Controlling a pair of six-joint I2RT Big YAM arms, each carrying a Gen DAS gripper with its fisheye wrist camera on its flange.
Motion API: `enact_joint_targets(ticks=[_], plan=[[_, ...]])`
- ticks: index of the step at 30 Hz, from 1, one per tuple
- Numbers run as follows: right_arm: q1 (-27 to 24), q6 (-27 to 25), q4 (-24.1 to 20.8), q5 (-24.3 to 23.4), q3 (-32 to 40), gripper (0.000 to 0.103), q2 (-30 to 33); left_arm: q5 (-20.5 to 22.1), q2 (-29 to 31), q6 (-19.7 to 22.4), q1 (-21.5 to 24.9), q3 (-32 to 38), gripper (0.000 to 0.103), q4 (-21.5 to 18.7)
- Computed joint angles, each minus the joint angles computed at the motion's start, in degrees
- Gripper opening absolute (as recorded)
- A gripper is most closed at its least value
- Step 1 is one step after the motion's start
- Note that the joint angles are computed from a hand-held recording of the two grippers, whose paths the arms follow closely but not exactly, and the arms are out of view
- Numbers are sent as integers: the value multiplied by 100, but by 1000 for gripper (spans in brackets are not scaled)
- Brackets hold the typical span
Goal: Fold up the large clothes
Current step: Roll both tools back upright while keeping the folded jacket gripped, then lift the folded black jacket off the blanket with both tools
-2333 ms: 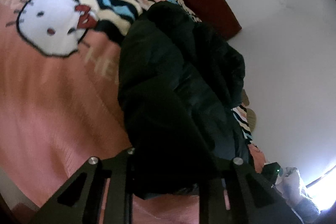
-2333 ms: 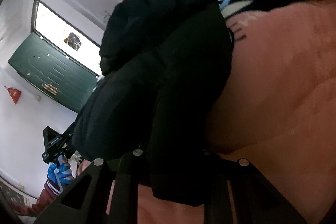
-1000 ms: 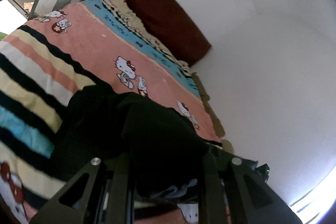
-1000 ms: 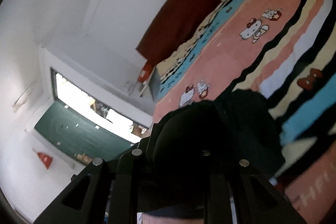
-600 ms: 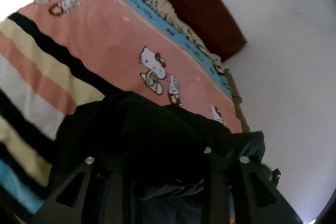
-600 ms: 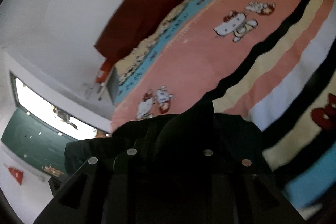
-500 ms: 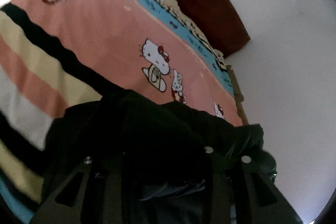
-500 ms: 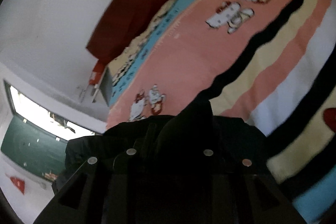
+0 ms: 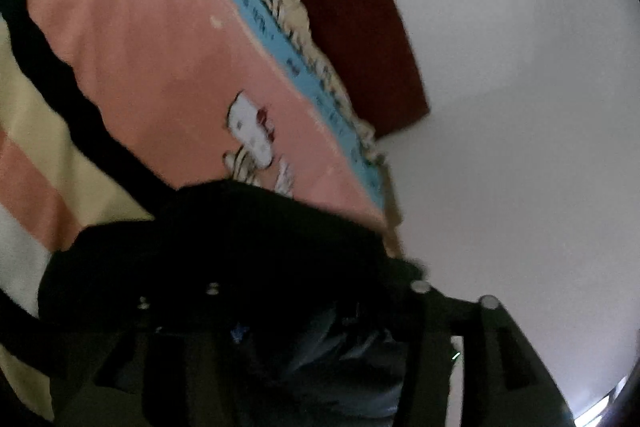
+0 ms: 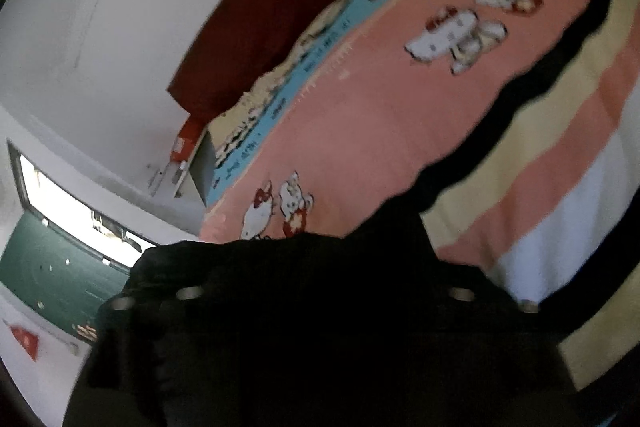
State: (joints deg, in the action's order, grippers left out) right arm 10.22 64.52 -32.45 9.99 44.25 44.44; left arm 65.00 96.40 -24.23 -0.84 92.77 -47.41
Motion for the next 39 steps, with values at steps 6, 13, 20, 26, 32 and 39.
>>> enact_joint_targets(ticks=[6, 13, 20, 26, 32, 39], plan=[[166, -240, -615, 327, 385, 79, -197, -16, -89, 43, 189, 319, 51, -440], [1213, -768, -1824, 1403, 1329, 79, -47, -94, -327, -32, 523, 589, 51, -576], [2411, -795, -2827, 2260, 2223, 79, 570, -1049, -797, 2405, 370, 889, 51, -2536], [2717, -1006, -3090, 2316, 2604, 79, 1160, -1829, -1241, 3097, -434, 217, 51, -2517], [2343, -1643, -3072, 1907, 2778, 79, 1833, -3018, -1081, 3503, -1540, 101, 51, -2219], [1640, -2241, -2863, 1487, 2931, 78, 2425, -4606, -597, 3766, -2327, 406, 53, -1661]])
